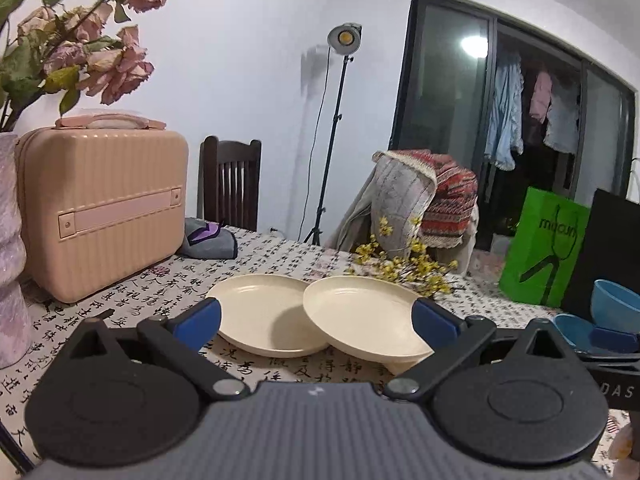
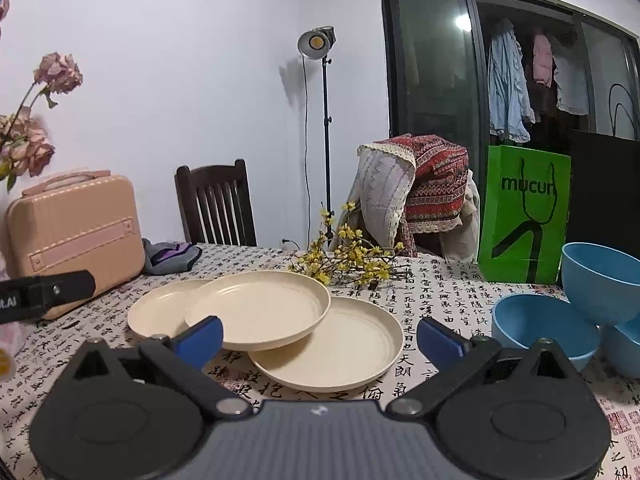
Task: Organize plates and bowls
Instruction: 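Lower both tools to the rim of the stacked cream plate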
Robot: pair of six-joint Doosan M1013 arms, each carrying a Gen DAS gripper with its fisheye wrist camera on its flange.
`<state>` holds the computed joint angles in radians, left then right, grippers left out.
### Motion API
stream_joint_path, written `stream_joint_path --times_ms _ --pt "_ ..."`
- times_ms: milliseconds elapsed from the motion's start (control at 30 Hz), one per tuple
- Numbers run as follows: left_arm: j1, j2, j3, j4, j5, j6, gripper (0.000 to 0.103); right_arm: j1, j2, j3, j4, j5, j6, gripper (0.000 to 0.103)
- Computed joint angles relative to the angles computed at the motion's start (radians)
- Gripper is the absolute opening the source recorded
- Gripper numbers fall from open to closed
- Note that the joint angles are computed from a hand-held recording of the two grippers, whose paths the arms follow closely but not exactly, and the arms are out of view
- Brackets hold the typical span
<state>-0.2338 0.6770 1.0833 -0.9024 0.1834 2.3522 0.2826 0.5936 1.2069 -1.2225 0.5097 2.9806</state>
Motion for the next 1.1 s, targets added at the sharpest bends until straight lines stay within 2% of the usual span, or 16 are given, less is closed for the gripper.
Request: stream_joint_path --times_ms 33,133,367,667,1100 --pt "-0.001 0.009 -0.018 0.108 0.006 -0.105 0.103 -0.002 0.006 -0.011 0.019 0.001 -0.02 0.103" --pt "-0.002 0.035 -0.07 0.308 0.037 -0.307 0.103 -0.006 0.024 -0.043 0.067 0.006 -0.069 0.103" --pt "-0.008 0.083 -0.165 0.54 0.088 -0.528 0.103 -0.014 0.07 -0.127 0.155 0.032 -0.162 0.103" --pt "-0.014 0.148 -0.292 0.733 0.166 -0.728 0.103 -0.027 0.128 -0.224 0.25 0.07 -0.232 0.103" --pt "-0.022 0.27 -0.517 0.841 0.288 -0.856 0.103 -0.045 0.198 -0.338 0.329 0.109 -0.299 0.103"
